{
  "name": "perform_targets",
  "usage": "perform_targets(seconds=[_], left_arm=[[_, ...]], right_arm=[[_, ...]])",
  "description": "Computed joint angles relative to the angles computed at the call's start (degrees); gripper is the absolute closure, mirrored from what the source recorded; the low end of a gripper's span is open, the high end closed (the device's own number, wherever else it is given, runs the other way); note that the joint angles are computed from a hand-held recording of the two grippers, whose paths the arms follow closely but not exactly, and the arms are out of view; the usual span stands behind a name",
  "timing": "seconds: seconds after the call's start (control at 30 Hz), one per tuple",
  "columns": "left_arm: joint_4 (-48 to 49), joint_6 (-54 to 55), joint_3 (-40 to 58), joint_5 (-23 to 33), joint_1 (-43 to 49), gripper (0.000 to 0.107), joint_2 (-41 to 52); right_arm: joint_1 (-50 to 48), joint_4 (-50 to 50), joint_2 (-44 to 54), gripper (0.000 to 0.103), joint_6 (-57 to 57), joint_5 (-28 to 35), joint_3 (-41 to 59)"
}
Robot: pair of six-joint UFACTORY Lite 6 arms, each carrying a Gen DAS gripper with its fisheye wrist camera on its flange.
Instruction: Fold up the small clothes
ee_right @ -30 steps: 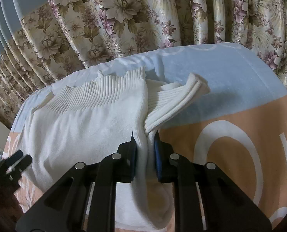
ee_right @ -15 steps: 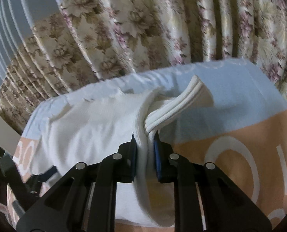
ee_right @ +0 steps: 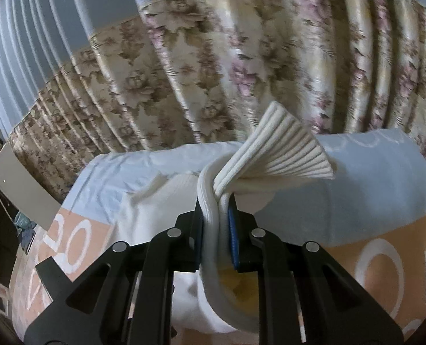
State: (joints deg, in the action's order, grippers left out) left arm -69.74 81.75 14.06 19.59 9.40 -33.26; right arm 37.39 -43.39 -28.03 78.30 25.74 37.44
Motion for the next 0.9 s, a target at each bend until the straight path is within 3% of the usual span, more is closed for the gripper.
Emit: perform_targets(seconds=[0.17, 0.3, 0.43, 0.53, 0.63, 0.73, 0.83, 0.9], left_arm=[[-3.7, 16.0, 9.0, 7.0, 17.7, 0.024, 9.4], [-10.2, 30.7, 21.7, 10.5, 29.2, 0.024, 25.4], [-4.6, 29.8, 36.7, 11.4, 34.3, 0.024, 41.8], [-1.3, 28.8, 43.9, 12.3, 37.9, 0.024, 49.6], [-0.5, 29.4, 46.7, 13.4, 40.9, 0.024, 53.3], [-1.0, 31.5, 46.8, 14.3, 43.2, 0.024, 54.8], [-2.3, 33.0, 45.1, 14.2, 43.5, 0.024, 54.3], [-2.8, 33.1, 43.3, 14.0, 43.1, 0.024, 52.8]], right_arm=[[7.1, -7.4, 12.7, 0.088, 10.8, 2.3, 10.1], [12.0, -10.9, 25.4, 0.088, 17.0, 3.4, 19.8], [16.3, -12.6, 40.5, 0.088, 21.0, 4.7, 31.9], [18.8, -9.3, 53.4, 0.088, 17.4, 7.3, 43.7], [21.3, -3.8, 65.3, 0.087, 11.0, 11.2, 55.8], [23.0, -2.3, 70.7, 0.084, 9.1, 14.2, 61.2], [23.5, -3.1, 70.3, 0.075, 10.1, 14.0, 60.7], [23.5, -5.2, 67.1, 0.073, 13.2, 10.0, 56.9]])
